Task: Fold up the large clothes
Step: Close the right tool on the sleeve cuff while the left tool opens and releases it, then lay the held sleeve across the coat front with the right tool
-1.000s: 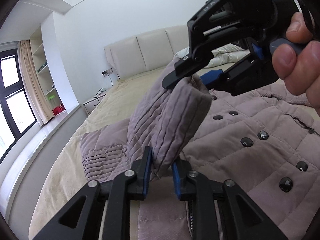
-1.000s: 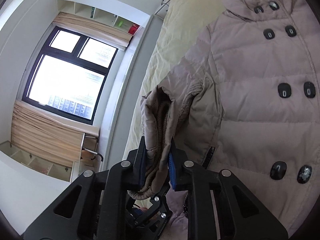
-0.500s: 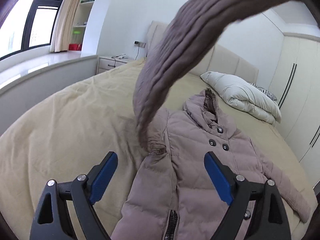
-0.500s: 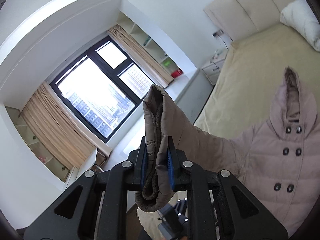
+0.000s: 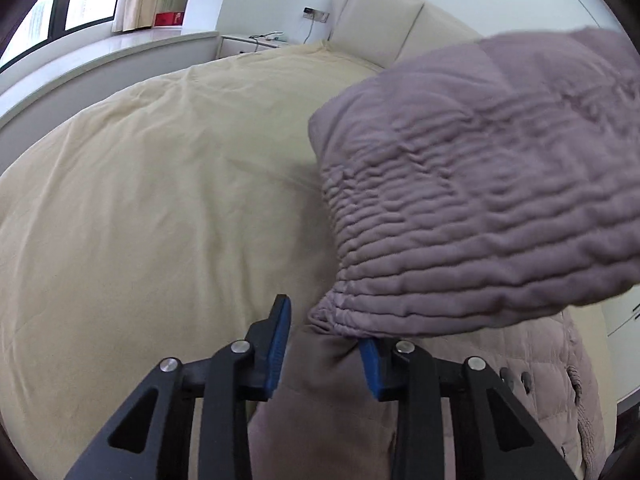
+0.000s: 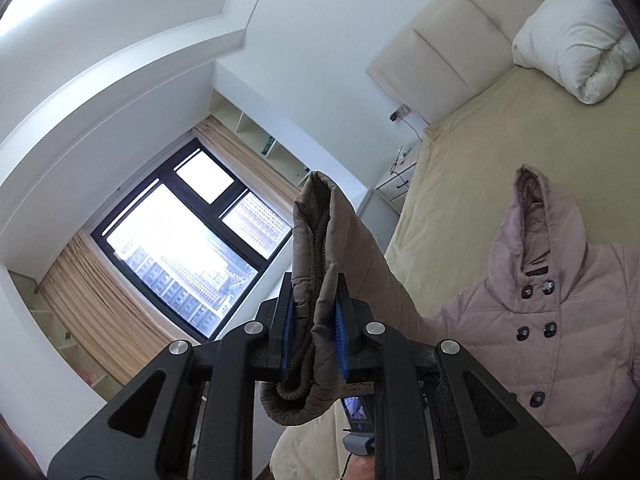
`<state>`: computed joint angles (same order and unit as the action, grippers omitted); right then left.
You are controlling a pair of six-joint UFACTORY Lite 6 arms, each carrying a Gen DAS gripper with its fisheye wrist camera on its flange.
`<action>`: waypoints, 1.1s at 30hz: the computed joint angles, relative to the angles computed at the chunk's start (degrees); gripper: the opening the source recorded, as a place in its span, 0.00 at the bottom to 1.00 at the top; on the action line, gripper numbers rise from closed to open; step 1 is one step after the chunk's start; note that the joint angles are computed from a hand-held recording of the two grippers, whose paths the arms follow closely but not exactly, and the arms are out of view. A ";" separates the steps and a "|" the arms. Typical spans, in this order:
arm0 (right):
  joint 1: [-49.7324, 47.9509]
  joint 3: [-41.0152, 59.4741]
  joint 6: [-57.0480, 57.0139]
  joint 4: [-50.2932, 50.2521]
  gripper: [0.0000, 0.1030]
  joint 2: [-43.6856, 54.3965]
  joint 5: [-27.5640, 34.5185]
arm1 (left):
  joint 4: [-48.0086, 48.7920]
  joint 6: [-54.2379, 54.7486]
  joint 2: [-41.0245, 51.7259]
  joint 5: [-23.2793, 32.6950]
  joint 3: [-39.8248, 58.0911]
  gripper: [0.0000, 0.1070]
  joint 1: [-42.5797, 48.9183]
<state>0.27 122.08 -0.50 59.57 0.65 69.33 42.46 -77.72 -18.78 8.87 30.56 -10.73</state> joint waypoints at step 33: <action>-33.30 -69.70 -68.78 22.95 0.16 23.72 -18.96 | 9.10 2.89 -14.64 16.75 -1.60 0.43 -6.02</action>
